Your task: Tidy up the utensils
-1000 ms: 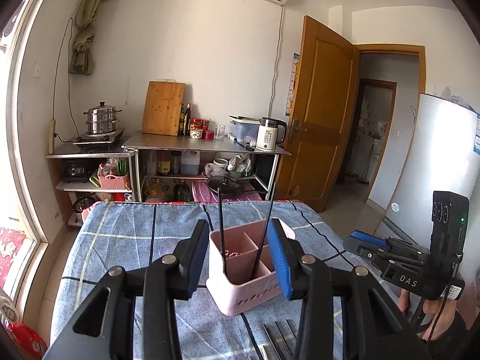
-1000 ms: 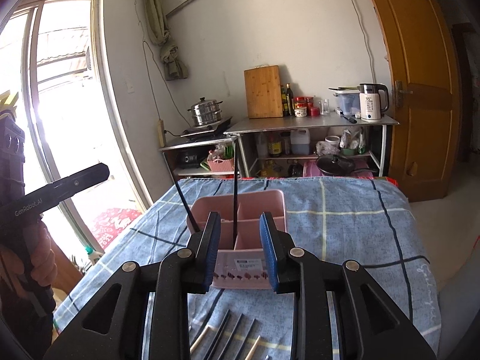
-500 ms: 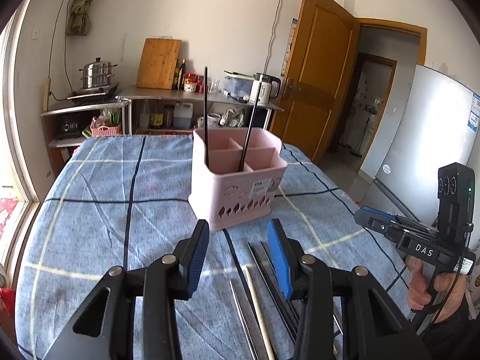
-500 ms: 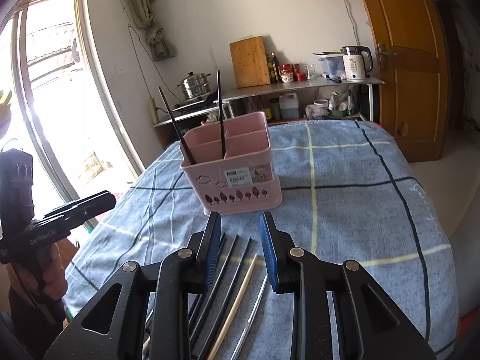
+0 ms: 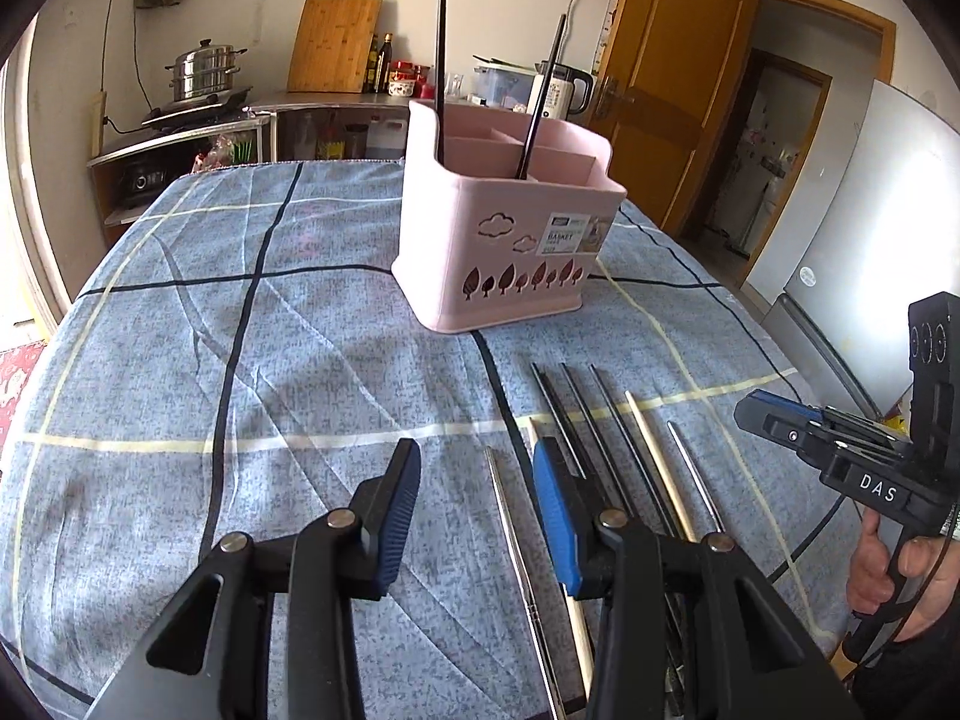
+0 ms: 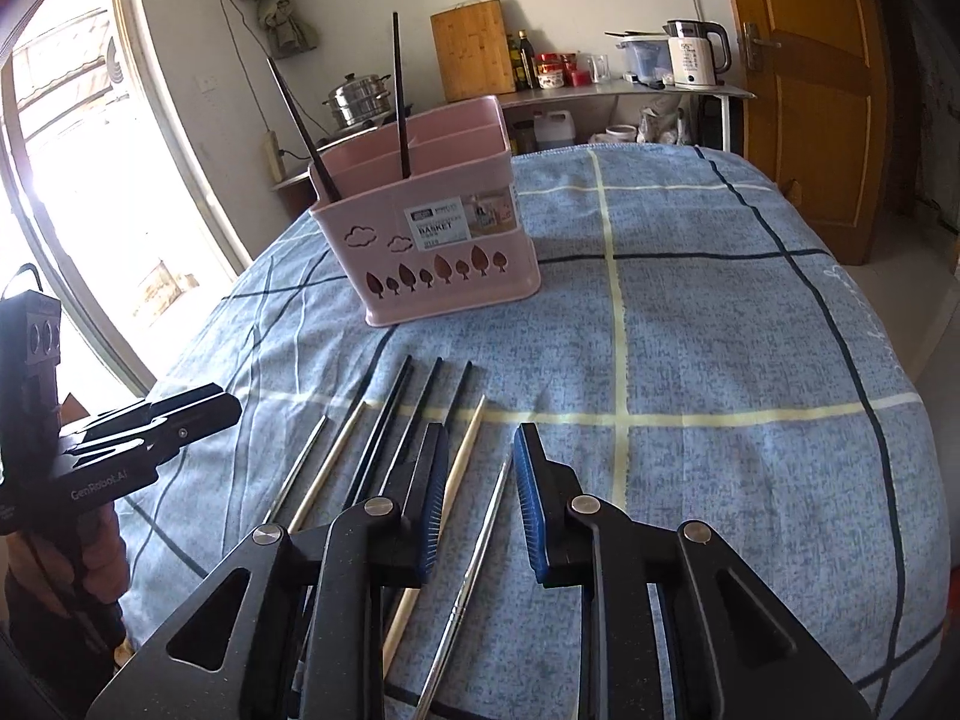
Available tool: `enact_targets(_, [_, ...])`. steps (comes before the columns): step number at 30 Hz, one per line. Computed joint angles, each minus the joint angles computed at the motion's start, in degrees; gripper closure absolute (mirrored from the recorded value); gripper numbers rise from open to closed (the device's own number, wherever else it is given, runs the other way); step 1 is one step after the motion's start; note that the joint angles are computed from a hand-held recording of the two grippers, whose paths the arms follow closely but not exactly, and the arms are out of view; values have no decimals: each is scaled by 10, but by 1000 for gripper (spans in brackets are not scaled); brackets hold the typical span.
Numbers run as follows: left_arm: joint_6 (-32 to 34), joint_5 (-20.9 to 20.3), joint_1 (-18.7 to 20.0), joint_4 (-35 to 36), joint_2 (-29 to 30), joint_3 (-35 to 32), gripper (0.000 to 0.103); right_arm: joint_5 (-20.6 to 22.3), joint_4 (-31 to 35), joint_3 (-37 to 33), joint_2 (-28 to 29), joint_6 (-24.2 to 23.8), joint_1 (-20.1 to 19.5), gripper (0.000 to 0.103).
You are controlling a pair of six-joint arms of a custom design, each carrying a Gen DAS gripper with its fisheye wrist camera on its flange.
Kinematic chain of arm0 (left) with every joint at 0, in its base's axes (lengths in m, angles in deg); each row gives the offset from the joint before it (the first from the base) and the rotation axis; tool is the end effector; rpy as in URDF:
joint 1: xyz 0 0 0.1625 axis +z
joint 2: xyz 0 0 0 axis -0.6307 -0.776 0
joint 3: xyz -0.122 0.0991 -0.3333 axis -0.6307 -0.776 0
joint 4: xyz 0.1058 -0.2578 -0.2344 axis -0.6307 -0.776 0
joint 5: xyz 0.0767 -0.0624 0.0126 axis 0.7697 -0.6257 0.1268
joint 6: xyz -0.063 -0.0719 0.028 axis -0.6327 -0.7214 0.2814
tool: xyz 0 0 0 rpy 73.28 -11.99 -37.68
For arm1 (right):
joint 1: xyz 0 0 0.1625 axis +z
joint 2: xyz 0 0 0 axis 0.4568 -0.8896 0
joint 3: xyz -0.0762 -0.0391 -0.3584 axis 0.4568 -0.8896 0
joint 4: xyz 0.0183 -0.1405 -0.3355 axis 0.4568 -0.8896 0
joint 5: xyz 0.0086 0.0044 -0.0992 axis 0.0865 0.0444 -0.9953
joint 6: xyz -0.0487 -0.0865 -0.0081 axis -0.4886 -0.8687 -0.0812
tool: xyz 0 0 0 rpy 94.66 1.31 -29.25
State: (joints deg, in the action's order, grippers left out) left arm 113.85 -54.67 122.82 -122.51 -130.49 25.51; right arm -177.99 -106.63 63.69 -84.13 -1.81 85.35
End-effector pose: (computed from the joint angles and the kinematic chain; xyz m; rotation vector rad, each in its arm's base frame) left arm 0.1014 -0.5927 0.3151 0.6239 2.4943 -0.8383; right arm 0.3270 -0.5754 -0.1071 0.4395 -2.5331 0.8174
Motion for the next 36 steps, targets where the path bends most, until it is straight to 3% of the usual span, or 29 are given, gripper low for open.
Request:
enact_targets(14, [-17,51,-1,57,57,-45,72,-34,94,-62,38,20,-11,88])
enact_targets(19, [-13,67,-8,48,62,-44,73,-49,107,-86,51,10,-8,89])
enact_targets(23, [21,104,-21,6,73,-29,74,-77,112,-105,66,-5,-1,94])
enact_targets(25, [38,117,-28,-20,77,-16,81,-83,111,-108,69,-10,0,96])
enact_targets(28, [45,117,-33,-25,76,-8,93,-82,109,-109,70,-11,0,97])
enact_targets(36, [20,95,-25,6,68,-25,99,-61,97,-86,54,-6,-2,99])
